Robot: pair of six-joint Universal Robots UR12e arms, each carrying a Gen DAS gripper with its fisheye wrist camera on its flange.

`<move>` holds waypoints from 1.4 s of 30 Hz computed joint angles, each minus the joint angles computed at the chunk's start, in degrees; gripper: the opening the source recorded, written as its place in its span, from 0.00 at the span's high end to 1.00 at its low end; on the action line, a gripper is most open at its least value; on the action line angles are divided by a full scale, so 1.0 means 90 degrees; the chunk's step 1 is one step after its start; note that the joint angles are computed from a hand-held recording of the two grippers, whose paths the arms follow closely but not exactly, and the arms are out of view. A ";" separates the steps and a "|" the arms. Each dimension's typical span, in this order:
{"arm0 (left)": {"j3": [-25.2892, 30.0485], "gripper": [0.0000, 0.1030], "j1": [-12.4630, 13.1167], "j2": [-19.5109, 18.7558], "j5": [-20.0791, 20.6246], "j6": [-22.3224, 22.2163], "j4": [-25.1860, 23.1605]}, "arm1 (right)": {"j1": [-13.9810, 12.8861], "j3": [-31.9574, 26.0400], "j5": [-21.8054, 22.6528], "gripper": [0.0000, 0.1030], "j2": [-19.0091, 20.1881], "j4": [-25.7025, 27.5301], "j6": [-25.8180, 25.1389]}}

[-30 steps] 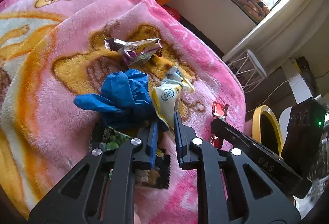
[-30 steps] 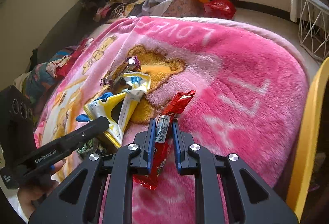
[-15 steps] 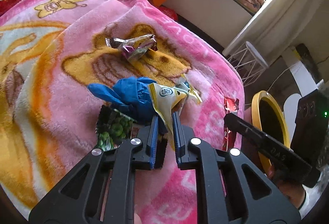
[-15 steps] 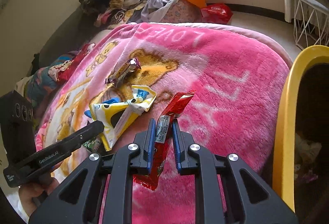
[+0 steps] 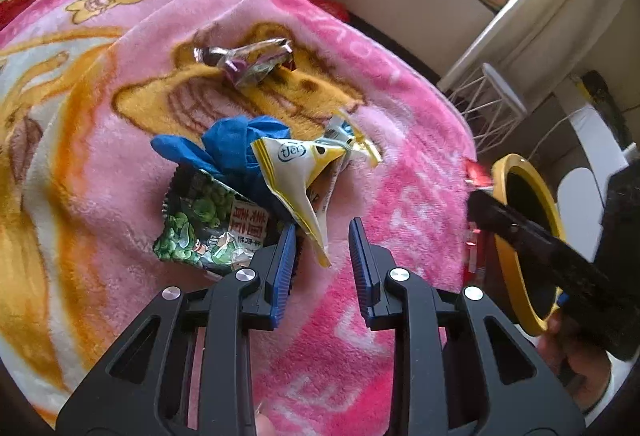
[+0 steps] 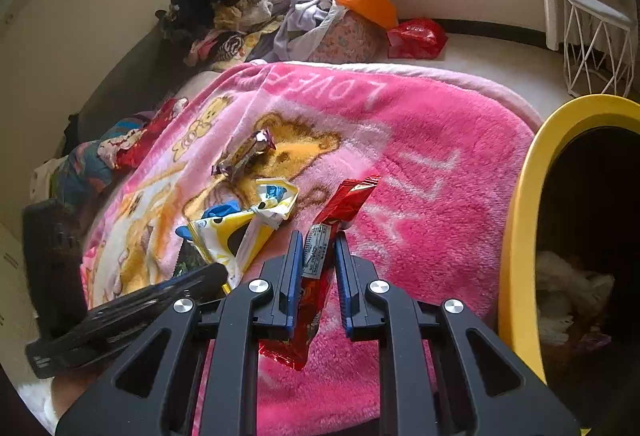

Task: Collect trash
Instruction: 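Carry the red wrapper and yellow-white wrapper over the bin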

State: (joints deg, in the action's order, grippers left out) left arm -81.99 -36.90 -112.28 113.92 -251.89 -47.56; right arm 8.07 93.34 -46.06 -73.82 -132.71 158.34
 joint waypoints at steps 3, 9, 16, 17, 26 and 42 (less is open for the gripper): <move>0.0065 0.89 0.0000 -0.0059 0.0059 0.0034 -0.0067 | -0.0069 0.0044 0.0055 0.85 -0.0043 -0.0071 0.0020; 0.0245 0.98 -0.0088 -0.0166 0.0310 0.0197 -0.0053 | -0.0192 0.0098 0.0146 0.85 -0.0101 -0.0289 0.0178; 0.0490 0.99 -0.0218 -0.0261 0.0811 0.0678 0.0280 | -0.0318 0.0165 0.0285 0.85 -0.0172 -0.0696 0.0387; 0.0530 0.99 -0.0231 -0.0276 0.0871 0.0733 0.0305 | -0.0336 0.0177 0.0303 0.85 -0.0182 -0.0755 0.0417; 0.0965 0.99 -0.0296 -0.0484 0.1158 0.1360 0.0670 | -0.0519 0.0245 0.0408 0.85 -0.0226 -0.1262 0.0718; 0.1670 1.00 -0.0334 -0.0925 0.0985 0.2269 0.0919 | -0.0895 0.0304 0.0293 0.85 -0.0182 -0.2015 0.1643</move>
